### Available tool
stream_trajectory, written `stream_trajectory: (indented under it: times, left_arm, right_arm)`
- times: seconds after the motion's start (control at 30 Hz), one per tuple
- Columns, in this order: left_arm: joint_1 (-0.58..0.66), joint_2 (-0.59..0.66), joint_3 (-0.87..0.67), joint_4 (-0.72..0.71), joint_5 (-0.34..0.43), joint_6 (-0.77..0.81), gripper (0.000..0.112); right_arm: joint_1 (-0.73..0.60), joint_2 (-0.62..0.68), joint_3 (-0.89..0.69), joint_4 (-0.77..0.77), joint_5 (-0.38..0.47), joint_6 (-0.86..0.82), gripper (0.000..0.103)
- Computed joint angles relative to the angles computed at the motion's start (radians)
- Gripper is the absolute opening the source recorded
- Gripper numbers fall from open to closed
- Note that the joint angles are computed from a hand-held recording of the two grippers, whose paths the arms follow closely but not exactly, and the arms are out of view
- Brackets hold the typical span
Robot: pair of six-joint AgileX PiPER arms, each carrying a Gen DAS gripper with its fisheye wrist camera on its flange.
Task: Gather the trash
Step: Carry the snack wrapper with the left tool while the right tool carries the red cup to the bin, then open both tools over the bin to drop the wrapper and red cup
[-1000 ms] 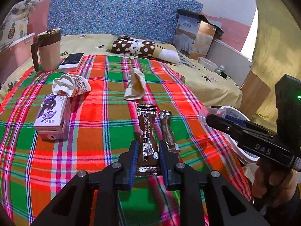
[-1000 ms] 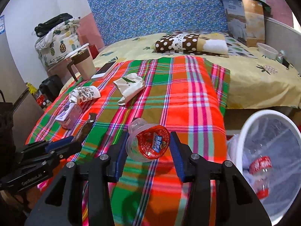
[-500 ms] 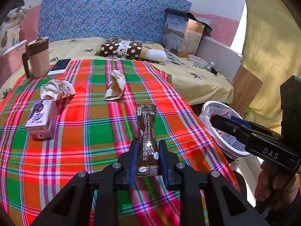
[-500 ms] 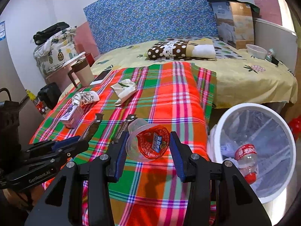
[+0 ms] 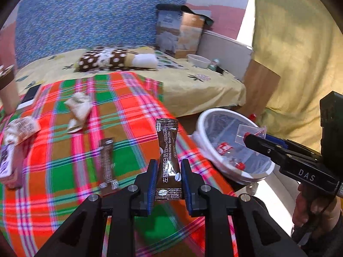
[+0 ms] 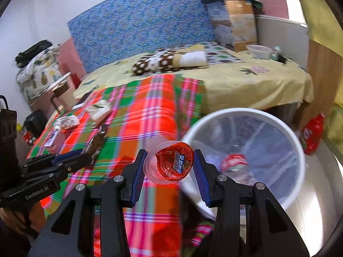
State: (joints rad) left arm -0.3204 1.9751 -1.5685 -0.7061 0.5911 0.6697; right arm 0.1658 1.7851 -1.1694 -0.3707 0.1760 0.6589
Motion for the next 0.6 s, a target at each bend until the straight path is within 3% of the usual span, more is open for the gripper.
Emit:
stream_trajectory:
  times: [0.33,0.6]
  left_arm:
    - [-0.119,0.149,-0.221,0.052,0.085,-0.047,0.023]
    - [-0.188,0.285,-0.424,0.121,0.171,-0.123,0.023]
  right_arm:
    - [-0.098,-0.028,0.084,-0.062,-0.008,0.099,0.046]
    - [-0.166,-0.021,0.109,0.096,-0.011,-0.049,0.046]
